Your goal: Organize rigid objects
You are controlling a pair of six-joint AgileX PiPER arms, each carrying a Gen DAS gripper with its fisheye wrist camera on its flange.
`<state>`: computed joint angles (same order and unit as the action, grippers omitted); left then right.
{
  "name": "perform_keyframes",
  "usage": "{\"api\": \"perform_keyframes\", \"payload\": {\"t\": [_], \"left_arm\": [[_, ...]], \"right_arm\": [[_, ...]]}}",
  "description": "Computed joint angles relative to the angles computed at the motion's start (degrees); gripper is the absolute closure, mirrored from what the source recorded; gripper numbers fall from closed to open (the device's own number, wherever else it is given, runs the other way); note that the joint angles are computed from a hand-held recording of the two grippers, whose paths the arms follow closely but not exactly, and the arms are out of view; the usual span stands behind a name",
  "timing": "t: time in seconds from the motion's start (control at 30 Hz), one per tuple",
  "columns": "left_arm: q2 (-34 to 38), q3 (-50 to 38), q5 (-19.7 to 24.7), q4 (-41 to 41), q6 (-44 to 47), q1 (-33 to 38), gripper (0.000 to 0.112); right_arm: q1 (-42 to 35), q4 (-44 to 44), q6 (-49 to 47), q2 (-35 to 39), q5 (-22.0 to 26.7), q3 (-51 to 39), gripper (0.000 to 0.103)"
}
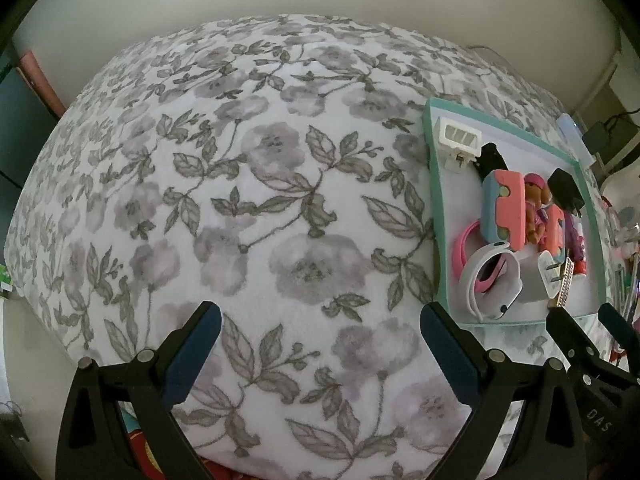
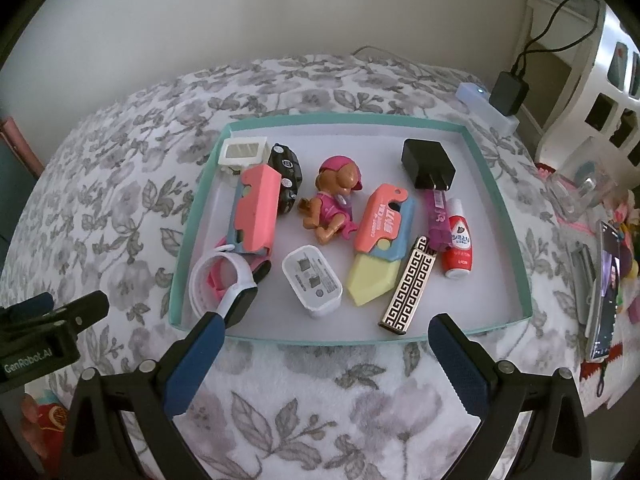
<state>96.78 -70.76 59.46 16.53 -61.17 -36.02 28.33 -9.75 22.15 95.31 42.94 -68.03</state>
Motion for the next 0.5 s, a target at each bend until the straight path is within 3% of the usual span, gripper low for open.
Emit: {"api": "perform_keyframes", "payload": {"t": [0.5], "left_arm": [[0.79, -1.03, 1.35, 0.37, 0.33, -0.11, 0.012]], "right_arm": [[-0.43, 0.0, -0.21, 0.25, -0.11, -0.44, 0.0]]}}
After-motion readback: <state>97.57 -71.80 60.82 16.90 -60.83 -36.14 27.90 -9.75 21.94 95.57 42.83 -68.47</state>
